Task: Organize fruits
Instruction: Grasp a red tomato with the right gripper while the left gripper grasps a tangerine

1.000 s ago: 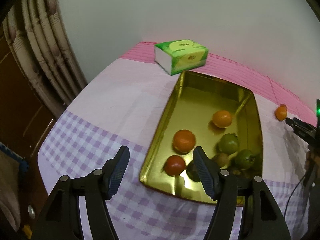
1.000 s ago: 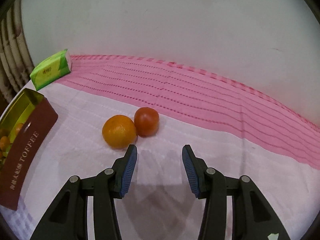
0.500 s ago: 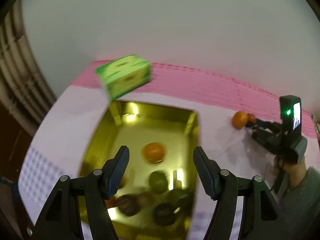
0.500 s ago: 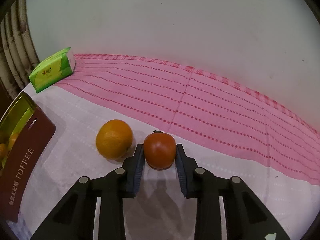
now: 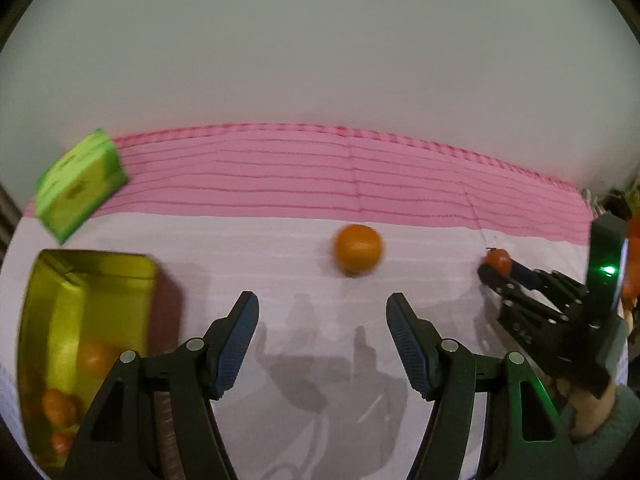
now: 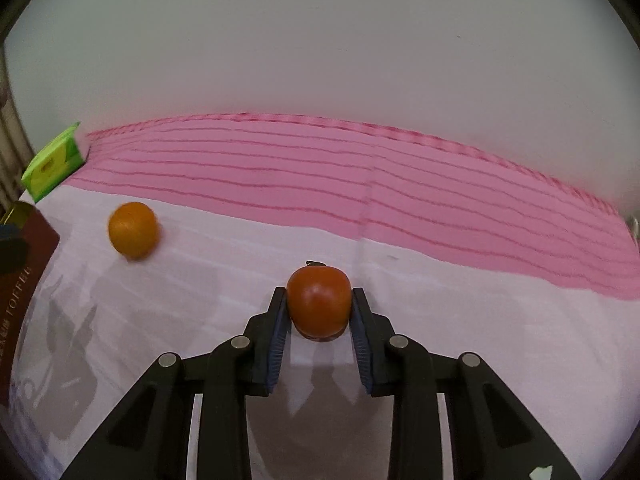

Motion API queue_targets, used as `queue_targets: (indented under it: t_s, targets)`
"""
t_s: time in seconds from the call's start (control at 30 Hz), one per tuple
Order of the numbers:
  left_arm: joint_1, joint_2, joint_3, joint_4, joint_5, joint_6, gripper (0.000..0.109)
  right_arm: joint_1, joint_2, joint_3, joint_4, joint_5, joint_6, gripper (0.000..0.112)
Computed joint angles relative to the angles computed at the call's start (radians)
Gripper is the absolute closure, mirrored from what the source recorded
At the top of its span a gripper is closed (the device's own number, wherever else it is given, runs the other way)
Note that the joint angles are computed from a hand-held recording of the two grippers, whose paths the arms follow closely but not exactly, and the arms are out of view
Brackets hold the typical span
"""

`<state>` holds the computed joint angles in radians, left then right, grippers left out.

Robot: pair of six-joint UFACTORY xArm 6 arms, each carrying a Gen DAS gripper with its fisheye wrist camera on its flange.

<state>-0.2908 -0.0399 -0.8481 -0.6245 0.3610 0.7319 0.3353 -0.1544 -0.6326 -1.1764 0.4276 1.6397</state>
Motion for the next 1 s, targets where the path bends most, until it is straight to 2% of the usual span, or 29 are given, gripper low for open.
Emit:
queue_targets:
  t_s: [0.2, 0.37, 0.6, 0.7, 0.77, 0.87, 1.0]
  targets:
    - [-0.031, 0.083, -0.036, 0.065, -0.024, -0.112, 0.042, -0.045, -0.082, 0.085, -0.014, -0.025, 0.013, 0.084]
    - [-0.046, 0.132, -0.078, 0.107, -0.030, -0.174, 0.042, -0.035, -0.078, 0.076, 0.002, -0.007, -0.009, 0.083]
    - [-0.072, 0.229, -0.179, 0.231, -0.039, -0.304, 0.043, -0.043, -0.081, 0.082, -0.008, -0.022, -0.001, 0.082]
    - [-0.074, 0.260, -0.207, 0.302, -0.039, -0.361, 0.053, -0.044, -0.083, 0.084, -0.010, -0.023, 0.002, 0.082]
    - [-0.074, 0.269, -0.218, 0.307, -0.021, -0.359, 0.067, -0.045, -0.083, 0.084, -0.010, -0.023, 0.001, 0.082]
    - [-0.071, 0.247, -0.183, 0.400, -0.047, -0.428, 0.068, -0.044, -0.084, 0.084, -0.009, -0.022, 0.000, 0.082]
    - [-0.060, 0.195, -0.127, 0.420, -0.031, -0.434, 0.068, -0.042, -0.086, 0.085, -0.005, -0.018, -0.002, 0.082]
